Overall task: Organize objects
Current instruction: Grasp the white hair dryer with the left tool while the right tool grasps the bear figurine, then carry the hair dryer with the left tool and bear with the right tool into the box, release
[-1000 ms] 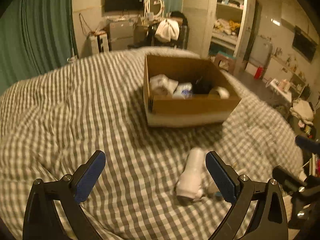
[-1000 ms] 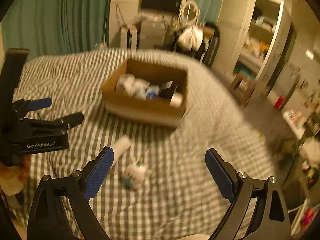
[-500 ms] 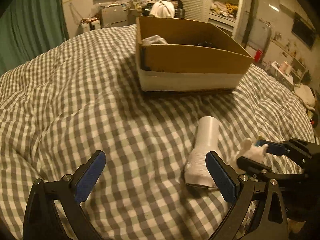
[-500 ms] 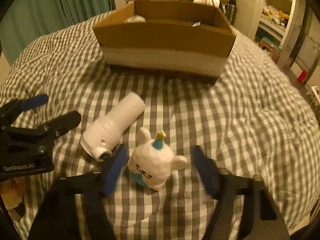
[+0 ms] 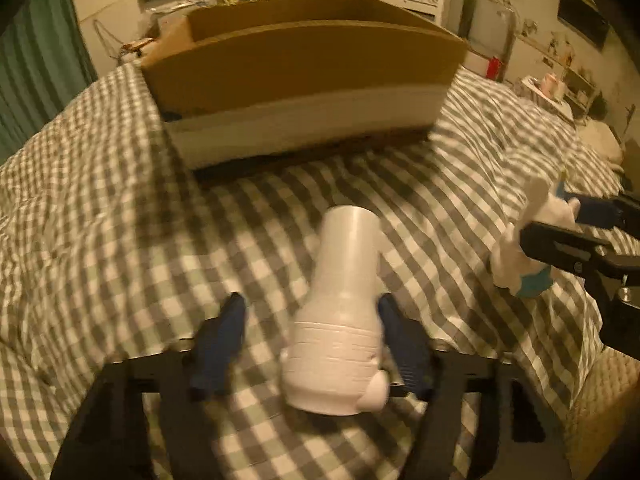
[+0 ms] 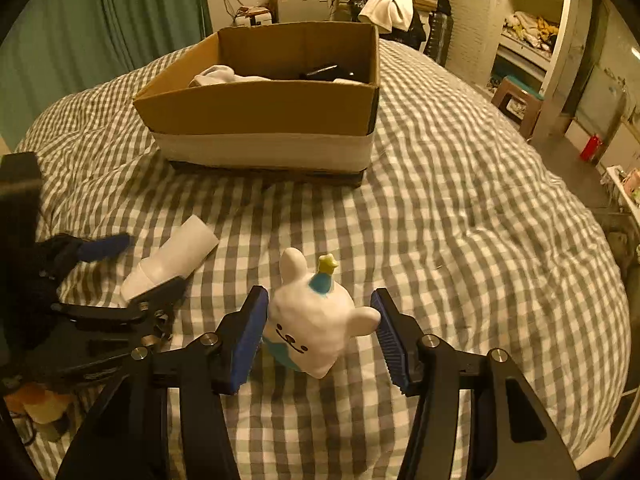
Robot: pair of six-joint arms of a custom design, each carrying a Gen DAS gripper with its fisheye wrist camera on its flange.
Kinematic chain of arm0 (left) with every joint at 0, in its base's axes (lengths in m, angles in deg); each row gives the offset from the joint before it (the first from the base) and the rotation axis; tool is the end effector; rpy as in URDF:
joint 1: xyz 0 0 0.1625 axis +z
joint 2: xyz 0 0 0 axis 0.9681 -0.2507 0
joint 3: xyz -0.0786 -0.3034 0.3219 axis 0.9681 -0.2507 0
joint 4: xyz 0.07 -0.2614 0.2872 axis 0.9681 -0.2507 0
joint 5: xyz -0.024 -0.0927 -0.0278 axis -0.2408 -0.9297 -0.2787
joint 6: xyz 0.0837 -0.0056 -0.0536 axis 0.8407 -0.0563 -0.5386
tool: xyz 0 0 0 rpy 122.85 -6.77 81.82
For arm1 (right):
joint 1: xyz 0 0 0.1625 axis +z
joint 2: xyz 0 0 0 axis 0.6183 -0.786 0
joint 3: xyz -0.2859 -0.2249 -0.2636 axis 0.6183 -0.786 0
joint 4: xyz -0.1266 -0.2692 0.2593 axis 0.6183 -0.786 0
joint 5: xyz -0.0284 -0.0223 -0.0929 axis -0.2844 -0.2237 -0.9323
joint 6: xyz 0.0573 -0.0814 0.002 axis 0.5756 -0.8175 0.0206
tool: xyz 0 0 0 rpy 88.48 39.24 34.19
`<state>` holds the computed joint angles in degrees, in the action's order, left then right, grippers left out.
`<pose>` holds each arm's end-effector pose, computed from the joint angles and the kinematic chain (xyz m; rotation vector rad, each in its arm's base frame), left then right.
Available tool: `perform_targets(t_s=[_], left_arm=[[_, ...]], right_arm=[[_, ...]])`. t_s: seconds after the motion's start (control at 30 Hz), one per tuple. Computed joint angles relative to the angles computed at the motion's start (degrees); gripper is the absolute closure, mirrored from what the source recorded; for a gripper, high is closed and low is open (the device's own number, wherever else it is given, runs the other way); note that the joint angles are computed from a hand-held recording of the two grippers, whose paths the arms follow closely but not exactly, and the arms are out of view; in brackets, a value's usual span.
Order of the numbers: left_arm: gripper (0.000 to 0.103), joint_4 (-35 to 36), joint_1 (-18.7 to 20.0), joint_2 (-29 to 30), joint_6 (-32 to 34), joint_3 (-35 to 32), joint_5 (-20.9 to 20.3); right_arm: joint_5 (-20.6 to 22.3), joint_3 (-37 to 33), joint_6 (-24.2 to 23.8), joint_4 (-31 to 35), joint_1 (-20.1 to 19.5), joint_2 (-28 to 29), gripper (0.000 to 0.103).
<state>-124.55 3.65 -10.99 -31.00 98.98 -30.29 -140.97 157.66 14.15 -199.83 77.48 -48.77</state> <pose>0.0475 -0.6876 0.2635 1.1788 2.3175 -0.2565 0.3634 -0.6184 -0.0976 0.3978 -2.2919 0.6388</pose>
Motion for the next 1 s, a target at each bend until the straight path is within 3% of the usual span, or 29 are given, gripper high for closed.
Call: perform_targets(t_s=[0.07, 0.3, 0.6, 0.83, 1.0], left_arm=[[0.057, 1.5, 0.1, -0.1, 0.2, -0.1, -0.7], [0.057, 1.2, -0.2, -0.9, -2.3, -0.2, 0.9], [0.057, 8.8, -0.4, -3.6, -7.0, -5.8, -4.5], [0.057, 11.9, -1.9, -2.3, -6.8, -13.0, -8.4], [0.057, 14.6, -2.8, 0.8, -8.2, -20.5, -10.6]], right_arm=[[0.5, 0.0, -0.3, -0.3, 0.0, -0.1, 0.05], [0.1, -0.2, -0.8, -1.3, 0.5, 0.3, 0.05], [-1.7, -2.6, -2.0, -1.3, 2.7, 0.9, 0.05], [-5.1, -9.1, -6.2, -4.5, 5.8, 2.0, 0.05], [-6.8, -18.2, -10.6, -2.2, 7.0, 4.7, 0.05]])
